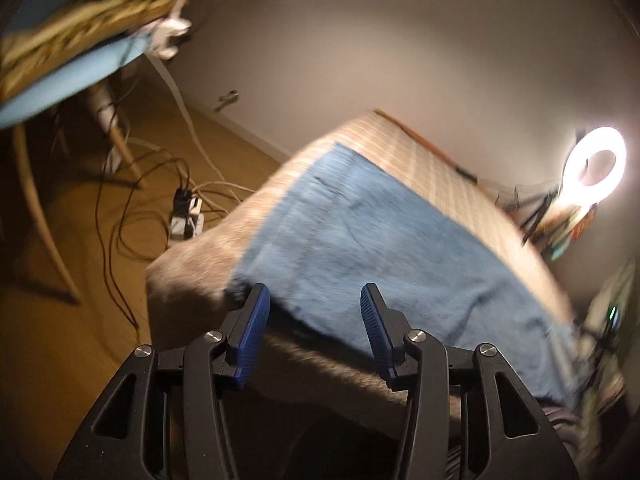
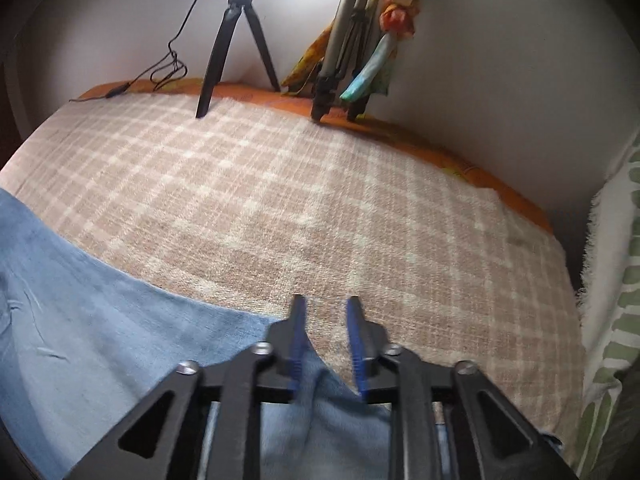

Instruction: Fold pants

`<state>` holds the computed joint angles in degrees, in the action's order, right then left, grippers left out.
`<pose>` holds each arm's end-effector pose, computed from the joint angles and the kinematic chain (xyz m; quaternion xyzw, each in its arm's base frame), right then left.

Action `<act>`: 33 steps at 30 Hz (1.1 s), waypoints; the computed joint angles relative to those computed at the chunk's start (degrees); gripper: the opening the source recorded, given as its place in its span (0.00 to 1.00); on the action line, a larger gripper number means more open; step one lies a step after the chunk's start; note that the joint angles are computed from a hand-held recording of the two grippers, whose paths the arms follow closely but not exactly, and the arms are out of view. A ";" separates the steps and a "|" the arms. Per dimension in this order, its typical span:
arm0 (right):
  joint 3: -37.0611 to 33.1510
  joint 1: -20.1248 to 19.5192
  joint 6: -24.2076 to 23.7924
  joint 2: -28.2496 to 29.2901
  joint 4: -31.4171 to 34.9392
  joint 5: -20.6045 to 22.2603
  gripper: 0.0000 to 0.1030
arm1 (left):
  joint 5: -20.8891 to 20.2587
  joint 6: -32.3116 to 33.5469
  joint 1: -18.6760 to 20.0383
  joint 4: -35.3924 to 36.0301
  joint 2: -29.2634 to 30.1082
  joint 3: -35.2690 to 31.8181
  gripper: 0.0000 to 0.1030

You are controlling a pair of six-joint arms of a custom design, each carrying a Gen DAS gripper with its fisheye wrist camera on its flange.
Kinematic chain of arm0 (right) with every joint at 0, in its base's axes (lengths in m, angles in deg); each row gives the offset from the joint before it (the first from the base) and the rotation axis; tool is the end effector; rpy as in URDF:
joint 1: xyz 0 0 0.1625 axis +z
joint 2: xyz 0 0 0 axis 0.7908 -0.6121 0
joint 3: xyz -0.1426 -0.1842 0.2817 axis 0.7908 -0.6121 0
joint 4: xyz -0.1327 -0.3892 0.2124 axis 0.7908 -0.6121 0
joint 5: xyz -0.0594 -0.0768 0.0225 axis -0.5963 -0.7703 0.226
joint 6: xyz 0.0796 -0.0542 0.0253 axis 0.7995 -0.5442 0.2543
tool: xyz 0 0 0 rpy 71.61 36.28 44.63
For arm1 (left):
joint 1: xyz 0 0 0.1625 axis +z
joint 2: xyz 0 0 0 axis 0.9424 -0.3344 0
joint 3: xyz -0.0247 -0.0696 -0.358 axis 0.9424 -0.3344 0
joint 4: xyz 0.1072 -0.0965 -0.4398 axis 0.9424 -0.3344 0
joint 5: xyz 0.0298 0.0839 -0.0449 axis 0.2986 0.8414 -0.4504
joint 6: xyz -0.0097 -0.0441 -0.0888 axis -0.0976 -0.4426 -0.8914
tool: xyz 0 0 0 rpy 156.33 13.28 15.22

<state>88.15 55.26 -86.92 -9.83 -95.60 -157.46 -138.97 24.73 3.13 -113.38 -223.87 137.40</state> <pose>0.2280 -0.5414 0.1397 0.1777 -0.8557 0.2213 0.4327 0.1111 -0.3108 0.4157 -0.0952 0.8731 -0.4360 0.1964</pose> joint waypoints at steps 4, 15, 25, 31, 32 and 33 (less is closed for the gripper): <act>3.25 3.49 3.45 -3.97 -0.30 3.20 0.36 | -7.17 -2.20 4.69 -2.20 0.00 -0.45 0.45; 9.62 13.03 12.16 -8.19 0.53 12.96 0.45 | -22.51 -6.75 17.23 -13.19 9.35 -2.52 0.45; 4.68 17.11 16.30 -1.22 4.32 17.45 0.45 | -22.96 -4.03 19.28 -16.16 10.23 -2.13 0.45; -0.26 18.25 18.46 5.14 5.30 19.73 0.45 | -19.48 1.55 16.00 -15.51 10.70 -2.95 0.45; -0.93 18.52 18.90 6.01 5.45 20.11 0.45 | -19.35 1.65 16.17 -15.44 11.08 -3.26 0.45; -1.38 18.75 19.27 6.56 5.57 20.35 0.45 | -20.28 1.91 16.97 -15.65 11.66 -3.69 0.45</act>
